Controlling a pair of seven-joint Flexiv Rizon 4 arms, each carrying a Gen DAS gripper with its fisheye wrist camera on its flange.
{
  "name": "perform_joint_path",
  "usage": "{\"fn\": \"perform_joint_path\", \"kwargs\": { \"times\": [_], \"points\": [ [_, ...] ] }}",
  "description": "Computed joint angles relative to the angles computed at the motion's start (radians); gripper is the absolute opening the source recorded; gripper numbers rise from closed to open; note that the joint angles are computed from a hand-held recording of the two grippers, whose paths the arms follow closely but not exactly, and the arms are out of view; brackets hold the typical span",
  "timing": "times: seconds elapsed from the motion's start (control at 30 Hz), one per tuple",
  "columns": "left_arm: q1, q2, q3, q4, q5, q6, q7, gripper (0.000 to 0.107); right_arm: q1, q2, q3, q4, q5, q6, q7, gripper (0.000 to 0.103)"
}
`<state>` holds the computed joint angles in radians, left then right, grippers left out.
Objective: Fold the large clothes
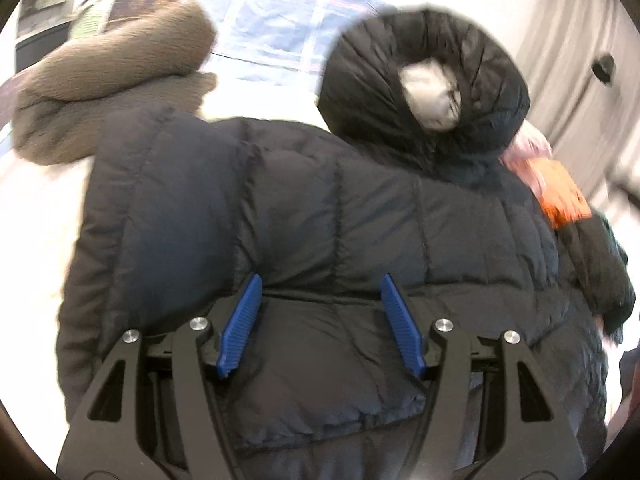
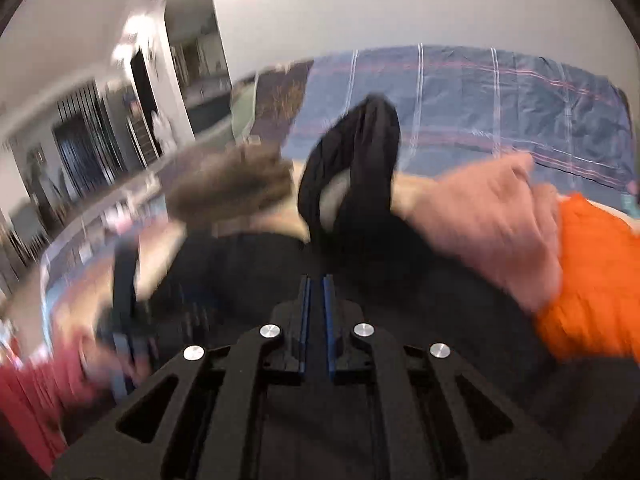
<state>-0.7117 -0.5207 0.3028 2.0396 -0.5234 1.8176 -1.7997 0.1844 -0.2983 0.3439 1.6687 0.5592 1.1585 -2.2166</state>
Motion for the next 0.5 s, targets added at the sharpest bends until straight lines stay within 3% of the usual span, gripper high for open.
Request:
{"fn": "perform_joint_path", "kwargs": {
  "times": [0.03, 0.07, 0.1, 0.17, 0.2, 0.33, 0.5],
  "points": [
    [-0.046, -0.008, 0.048, -0.001, -0.026, 0.002, -0.012, 0.065, 0.020, 0.013, -0.024, 0.038, -0.042, 0.012, 0.048, 0.011],
    [-0.087, -0.017, 0.090, -0.004, -0.050, -0.002, -0.018, 0.067, 0.025, 0.012, -0.034, 0.043, -0.058, 0.009, 0.076, 0.024],
    [-0.117, -0.026, 0.121, -0.011, -0.064, -0.018, -0.016, 0.068, 0.024, 0.002, -0.039, 0.030, -0.059, 0.009, 0.104, 0.047],
    [-0.174, -0.047, 0.188, -0.031, -0.070, -0.060, -0.020, 0.069, 0.020, -0.038, -0.048, -0.034, -0.042, 0.021, 0.188, 0.075],
    [-0.188, -0.053, 0.206, -0.039, -0.060, -0.073, -0.028, 0.070, 0.014, -0.062, -0.048, -0.079, -0.033, 0.009, 0.235, 0.081],
    [-0.123, -0.035, 0.143, -0.034, -0.003, -0.054, -0.064, 0.072, -0.001, -0.203, -0.064, -0.343, -0.041, -0.157, 0.466, 0.082],
    [-0.058, -0.023, 0.079, -0.030, 0.048, -0.041, -0.071, 0.077, 0.071, -0.378, -0.120, -0.600, -0.222, -0.266, 0.654, 0.082]
  ]
}}
